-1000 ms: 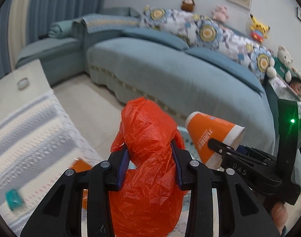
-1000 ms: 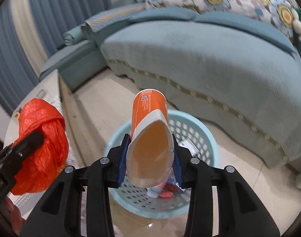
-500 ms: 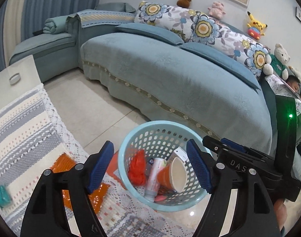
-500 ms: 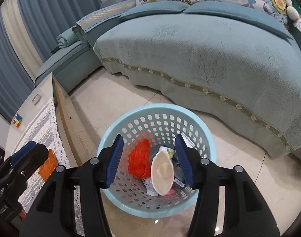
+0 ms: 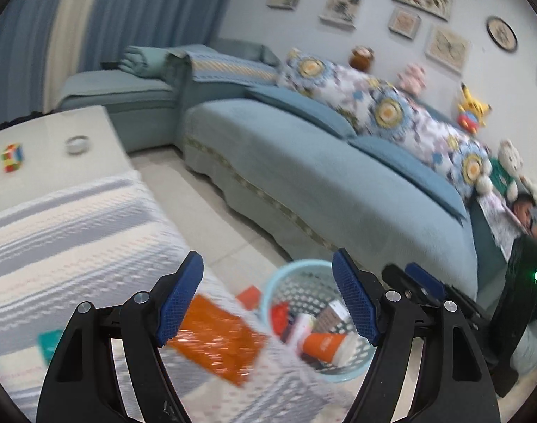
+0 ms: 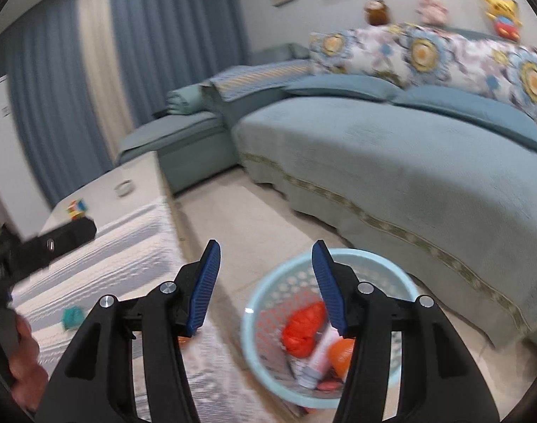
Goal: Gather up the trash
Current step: 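Grasp the teal packet with the left tool while the right tool grasps the orange snack wrapper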
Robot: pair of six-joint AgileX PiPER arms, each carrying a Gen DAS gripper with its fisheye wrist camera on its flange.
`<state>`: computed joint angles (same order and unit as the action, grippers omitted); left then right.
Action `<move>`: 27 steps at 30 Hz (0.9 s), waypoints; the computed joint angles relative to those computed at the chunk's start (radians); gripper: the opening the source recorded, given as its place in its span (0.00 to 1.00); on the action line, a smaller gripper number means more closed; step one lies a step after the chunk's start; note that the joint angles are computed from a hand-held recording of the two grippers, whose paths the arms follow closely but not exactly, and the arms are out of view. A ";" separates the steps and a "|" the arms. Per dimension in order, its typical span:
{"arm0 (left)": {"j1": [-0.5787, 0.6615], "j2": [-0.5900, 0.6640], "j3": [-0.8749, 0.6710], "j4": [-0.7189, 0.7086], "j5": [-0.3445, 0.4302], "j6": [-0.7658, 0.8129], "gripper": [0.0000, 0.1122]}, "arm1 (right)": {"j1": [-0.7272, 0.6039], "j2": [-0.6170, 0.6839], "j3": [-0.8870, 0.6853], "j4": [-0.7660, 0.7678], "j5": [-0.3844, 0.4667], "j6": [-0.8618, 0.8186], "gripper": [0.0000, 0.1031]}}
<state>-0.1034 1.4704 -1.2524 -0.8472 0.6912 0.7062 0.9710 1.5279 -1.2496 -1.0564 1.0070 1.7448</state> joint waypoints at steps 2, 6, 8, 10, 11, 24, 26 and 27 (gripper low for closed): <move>0.080 -0.020 0.009 -0.019 0.023 0.028 0.66 | 0.000 0.016 -0.018 0.013 -0.076 -0.033 0.49; 0.208 -0.038 0.052 0.012 0.006 0.055 0.68 | -0.011 0.113 -0.116 0.109 -0.152 -0.180 0.49; 0.256 -0.035 0.082 0.052 -0.036 0.045 0.69 | -0.021 0.169 -0.166 0.172 -0.177 -0.260 0.49; 0.288 -0.009 0.097 0.103 -0.077 0.018 0.69 | -0.025 0.218 -0.208 0.219 -0.195 -0.315 0.52; 0.304 0.010 0.104 0.117 -0.096 0.015 0.69 | -0.034 0.249 -0.233 0.256 -0.212 -0.350 0.56; 0.405 0.220 0.094 0.026 -0.069 0.109 0.76 | -0.047 0.508 -0.489 0.424 -0.126 -0.540 0.82; 0.394 0.215 0.100 0.053 -0.075 0.095 0.76 | -0.041 0.549 -0.545 0.435 -0.082 -0.571 0.84; 0.390 0.204 0.108 0.047 -0.078 0.105 0.76 | -0.041 0.565 -0.571 0.440 -0.065 -0.585 0.85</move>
<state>0.2869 1.6748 -1.1449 -0.8000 0.6134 0.8111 0.9299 2.0932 -1.8211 -0.6164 0.9419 1.1594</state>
